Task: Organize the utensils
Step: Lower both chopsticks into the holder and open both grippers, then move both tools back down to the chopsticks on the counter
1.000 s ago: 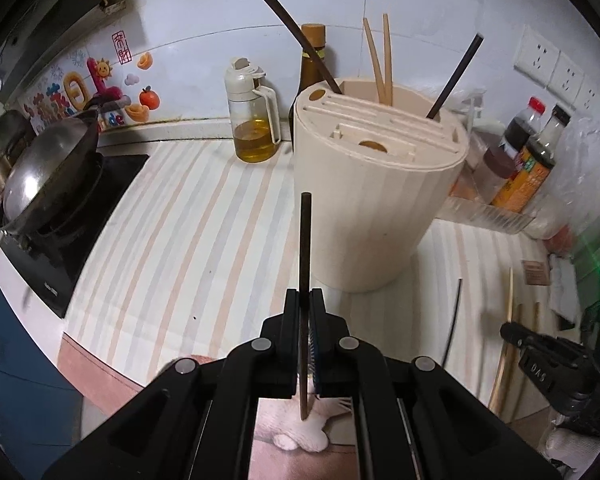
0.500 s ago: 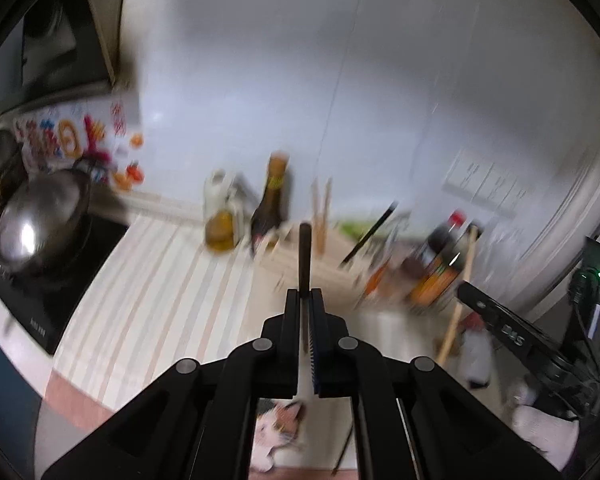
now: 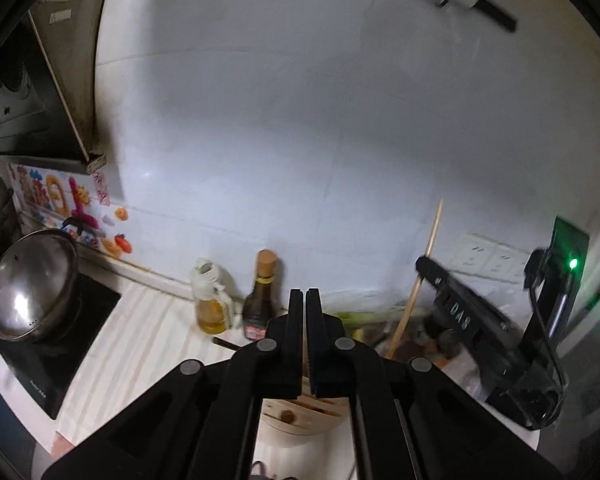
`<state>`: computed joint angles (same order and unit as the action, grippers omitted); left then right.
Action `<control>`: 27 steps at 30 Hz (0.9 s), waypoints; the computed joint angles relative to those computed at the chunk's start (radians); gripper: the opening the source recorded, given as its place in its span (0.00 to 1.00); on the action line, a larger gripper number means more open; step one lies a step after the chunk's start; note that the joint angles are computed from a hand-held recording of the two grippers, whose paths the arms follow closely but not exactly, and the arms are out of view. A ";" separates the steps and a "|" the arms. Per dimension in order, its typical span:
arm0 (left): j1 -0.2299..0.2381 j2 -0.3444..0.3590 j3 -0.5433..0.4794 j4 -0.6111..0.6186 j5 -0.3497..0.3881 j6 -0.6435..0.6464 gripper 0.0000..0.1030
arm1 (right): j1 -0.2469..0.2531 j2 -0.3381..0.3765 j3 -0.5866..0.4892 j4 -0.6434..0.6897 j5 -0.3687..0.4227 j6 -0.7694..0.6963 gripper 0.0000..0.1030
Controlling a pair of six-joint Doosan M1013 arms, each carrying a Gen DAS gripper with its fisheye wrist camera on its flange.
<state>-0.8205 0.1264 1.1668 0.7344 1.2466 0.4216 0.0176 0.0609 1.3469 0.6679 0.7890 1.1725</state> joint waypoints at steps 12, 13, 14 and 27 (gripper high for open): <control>0.061 -0.004 0.093 -0.050 0.153 -0.088 0.06 | 0.088 0.012 0.114 0.081 -0.254 -0.255 0.06; 0.058 -0.005 0.101 -0.042 0.173 -0.091 0.08 | 0.089 0.010 0.123 0.088 -0.245 -0.282 0.06; 0.058 -0.007 0.108 -0.042 0.184 -0.095 0.20 | 0.086 0.013 0.120 0.081 -0.209 -0.291 0.06; -0.056 -0.047 0.286 -0.214 0.287 -0.023 0.96 | -0.055 -0.024 0.114 -0.061 0.177 -0.047 0.61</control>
